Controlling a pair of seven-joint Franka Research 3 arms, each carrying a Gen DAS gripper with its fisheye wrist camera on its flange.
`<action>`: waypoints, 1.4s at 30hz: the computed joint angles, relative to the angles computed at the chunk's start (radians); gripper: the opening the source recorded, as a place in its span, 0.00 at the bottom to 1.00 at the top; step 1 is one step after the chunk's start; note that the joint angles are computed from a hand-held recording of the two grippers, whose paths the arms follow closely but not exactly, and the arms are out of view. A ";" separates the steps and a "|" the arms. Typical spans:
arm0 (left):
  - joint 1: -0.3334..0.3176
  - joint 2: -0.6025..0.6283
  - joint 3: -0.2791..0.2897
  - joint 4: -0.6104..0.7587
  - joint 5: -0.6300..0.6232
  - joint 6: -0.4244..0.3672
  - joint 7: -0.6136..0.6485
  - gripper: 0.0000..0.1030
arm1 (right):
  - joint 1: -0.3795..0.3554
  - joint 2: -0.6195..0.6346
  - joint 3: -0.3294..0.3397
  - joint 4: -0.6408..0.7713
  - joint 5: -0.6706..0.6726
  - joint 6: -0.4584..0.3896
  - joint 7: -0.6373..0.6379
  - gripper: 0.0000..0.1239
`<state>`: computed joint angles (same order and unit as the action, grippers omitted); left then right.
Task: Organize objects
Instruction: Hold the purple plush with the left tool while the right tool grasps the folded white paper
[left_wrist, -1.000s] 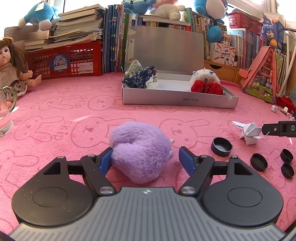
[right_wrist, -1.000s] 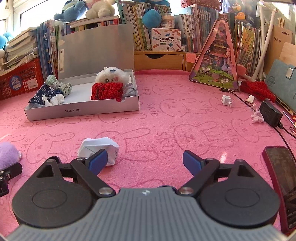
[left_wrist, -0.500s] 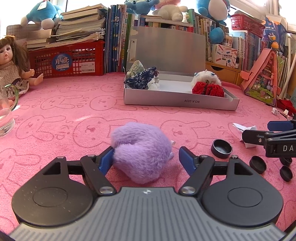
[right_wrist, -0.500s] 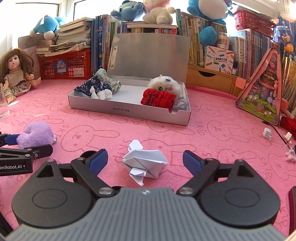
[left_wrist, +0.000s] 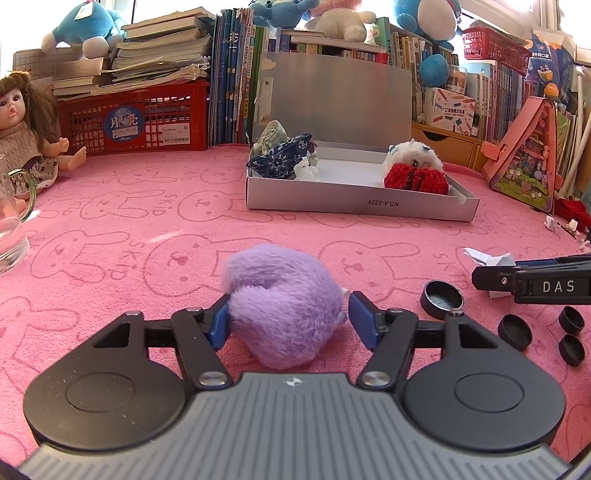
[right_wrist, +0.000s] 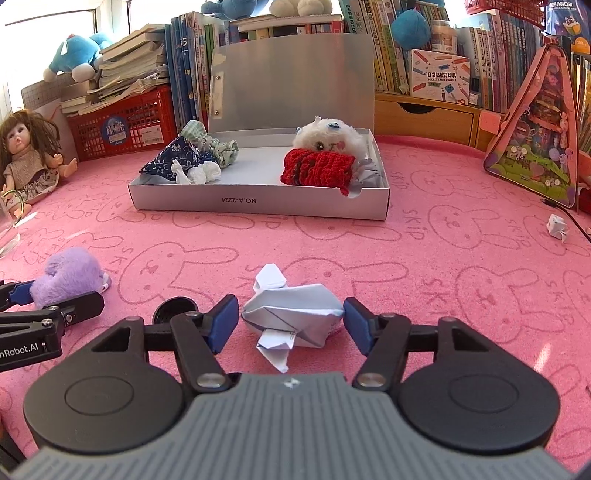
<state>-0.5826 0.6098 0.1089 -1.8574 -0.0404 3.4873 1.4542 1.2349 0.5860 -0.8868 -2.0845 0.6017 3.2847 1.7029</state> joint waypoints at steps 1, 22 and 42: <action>0.019 -0.003 -0.019 -0.001 0.014 0.000 -0.004 0.57 | 0.003 0.000 -0.002 -0.001 0.001 0.005 0.000 0.51; -0.211 0.036 0.189 0.014 -0.187 0.054 0.167 0.88 | 0.047 0.008 -0.032 -0.002 0.124 0.024 -0.052 0.48; -0.286 0.087 0.287 0.093 -0.213 -0.037 0.175 0.48 | 0.009 -0.005 0.013 0.007 0.132 0.046 -0.048 0.48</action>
<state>-0.8685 0.6967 0.3958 -1.7645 -0.2530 3.4508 1.6293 1.2443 0.5808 -0.8740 -2.0773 0.7333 3.3310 1.6549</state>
